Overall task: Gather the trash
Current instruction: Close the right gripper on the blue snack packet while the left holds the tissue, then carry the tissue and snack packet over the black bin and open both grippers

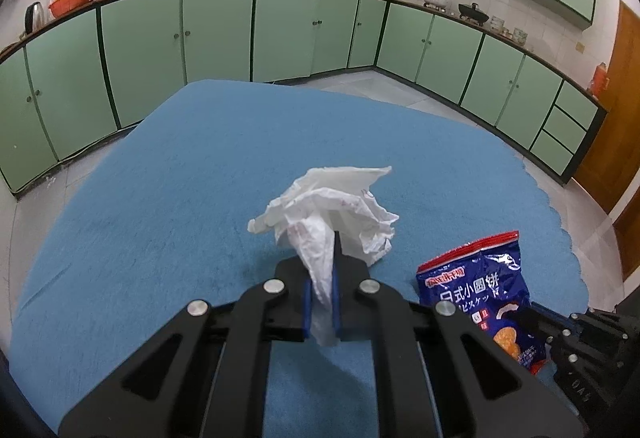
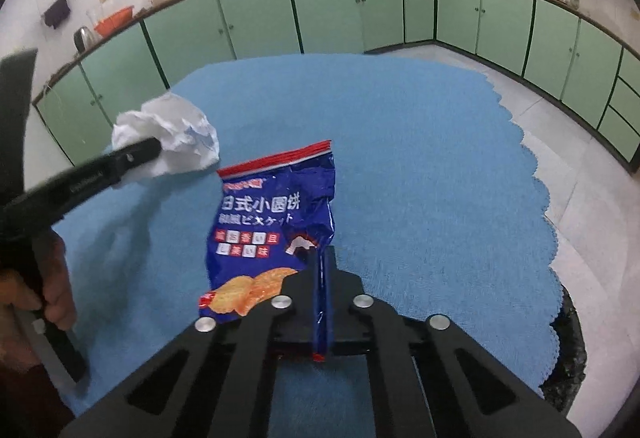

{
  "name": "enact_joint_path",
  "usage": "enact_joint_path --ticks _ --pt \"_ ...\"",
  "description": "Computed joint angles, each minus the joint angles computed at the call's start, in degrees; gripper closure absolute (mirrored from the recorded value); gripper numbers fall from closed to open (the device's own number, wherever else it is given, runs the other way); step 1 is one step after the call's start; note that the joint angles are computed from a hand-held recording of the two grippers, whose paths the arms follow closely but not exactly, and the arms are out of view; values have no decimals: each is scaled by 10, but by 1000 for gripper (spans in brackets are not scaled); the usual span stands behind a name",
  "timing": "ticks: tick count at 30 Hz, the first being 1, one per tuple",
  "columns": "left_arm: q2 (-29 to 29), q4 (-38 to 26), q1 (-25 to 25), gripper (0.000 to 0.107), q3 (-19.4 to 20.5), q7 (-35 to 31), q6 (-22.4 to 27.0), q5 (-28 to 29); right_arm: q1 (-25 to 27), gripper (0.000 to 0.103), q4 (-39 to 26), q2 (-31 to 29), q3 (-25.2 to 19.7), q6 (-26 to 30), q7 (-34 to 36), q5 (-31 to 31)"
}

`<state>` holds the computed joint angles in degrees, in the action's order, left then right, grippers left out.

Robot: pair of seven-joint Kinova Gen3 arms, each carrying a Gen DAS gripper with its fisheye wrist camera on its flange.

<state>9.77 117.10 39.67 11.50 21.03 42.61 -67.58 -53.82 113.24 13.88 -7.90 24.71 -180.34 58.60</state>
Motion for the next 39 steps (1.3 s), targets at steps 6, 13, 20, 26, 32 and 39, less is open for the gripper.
enact_joint_path --ticks 6,13,20,26,32,39 --pt "-15 11 9 102 12 9 11 -8 0 101 25 -39 -12 22 -70 66" --pt "-18 1 27 102 34 22 17 -31 42 102 59 -96 -52 49 -121 94" --pt "4 -33 60 102 43 27 20 -50 87 102 91 -147 -102 78 -157 104" --pt "36 -76 99 102 38 19 15 -70 117 102 118 -190 -136 119 -168 87" --pt "84 -136 144 102 23 4 -7 -92 158 102 157 -248 -165 162 -167 42" --pt "141 -198 201 102 -10 3 -38 -111 208 102 195 -311 -195 195 -140 -16"
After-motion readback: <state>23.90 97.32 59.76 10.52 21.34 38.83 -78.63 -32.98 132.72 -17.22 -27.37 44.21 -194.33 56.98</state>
